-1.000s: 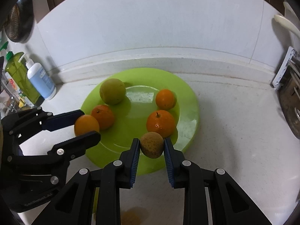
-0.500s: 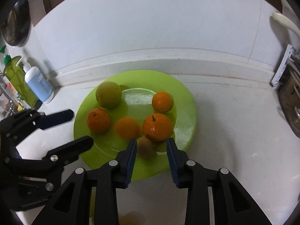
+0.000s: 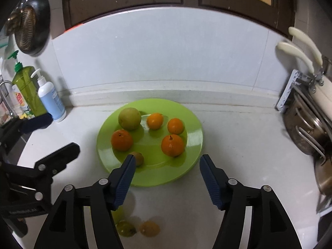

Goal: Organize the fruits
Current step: 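Lower both fruits onto the green plate and open both grippers, then withdraw both grippers and move toward the green apple and small fruits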

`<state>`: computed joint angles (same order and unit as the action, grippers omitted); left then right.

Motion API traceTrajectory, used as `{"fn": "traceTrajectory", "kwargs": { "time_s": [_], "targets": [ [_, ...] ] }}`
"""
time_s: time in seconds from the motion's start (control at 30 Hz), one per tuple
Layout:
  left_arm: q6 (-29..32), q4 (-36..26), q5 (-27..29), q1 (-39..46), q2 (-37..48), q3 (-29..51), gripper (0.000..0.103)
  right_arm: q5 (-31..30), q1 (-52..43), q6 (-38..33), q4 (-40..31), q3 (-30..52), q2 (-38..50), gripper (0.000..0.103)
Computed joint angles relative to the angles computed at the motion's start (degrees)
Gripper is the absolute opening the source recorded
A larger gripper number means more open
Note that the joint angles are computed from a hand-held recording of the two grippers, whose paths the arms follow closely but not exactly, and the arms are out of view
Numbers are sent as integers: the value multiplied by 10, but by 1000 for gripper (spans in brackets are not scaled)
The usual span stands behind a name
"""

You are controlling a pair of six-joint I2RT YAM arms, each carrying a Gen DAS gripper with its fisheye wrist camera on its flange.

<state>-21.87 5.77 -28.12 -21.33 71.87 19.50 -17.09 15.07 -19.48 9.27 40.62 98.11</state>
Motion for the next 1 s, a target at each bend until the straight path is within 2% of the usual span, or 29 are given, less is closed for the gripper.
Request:
{"fn": "traceTrajectory", "kwargs": {
  "time_s": [0.13, 0.37, 0.53, 0.67, 0.87, 1.0],
  "targets": [
    [-29, -56, -44, -35, -54, -12, 95, -1, 1, -9, 3, -34, -37, 69],
    [-105, -118, -116, -124, -93, -30, 95, -5, -6, -18, 1, -93, -103, 74],
    [-163, -153, -116, -166, -112, -46, 95, -14, -30, -14, -1, -146, -159, 74],
    [-190, -170, -109, -199, -120, -57, 95, -9, -52, 0, 23, -206, -214, 74],
    [-228, -186, -162, -282, -100, -61, 90, 5, -82, 21, 57, -292, -293, 74],
    [-231, -172, -174, -321, -81, -64, 85, -18, -116, 12, 43, -311, -299, 74]
  ]
}}
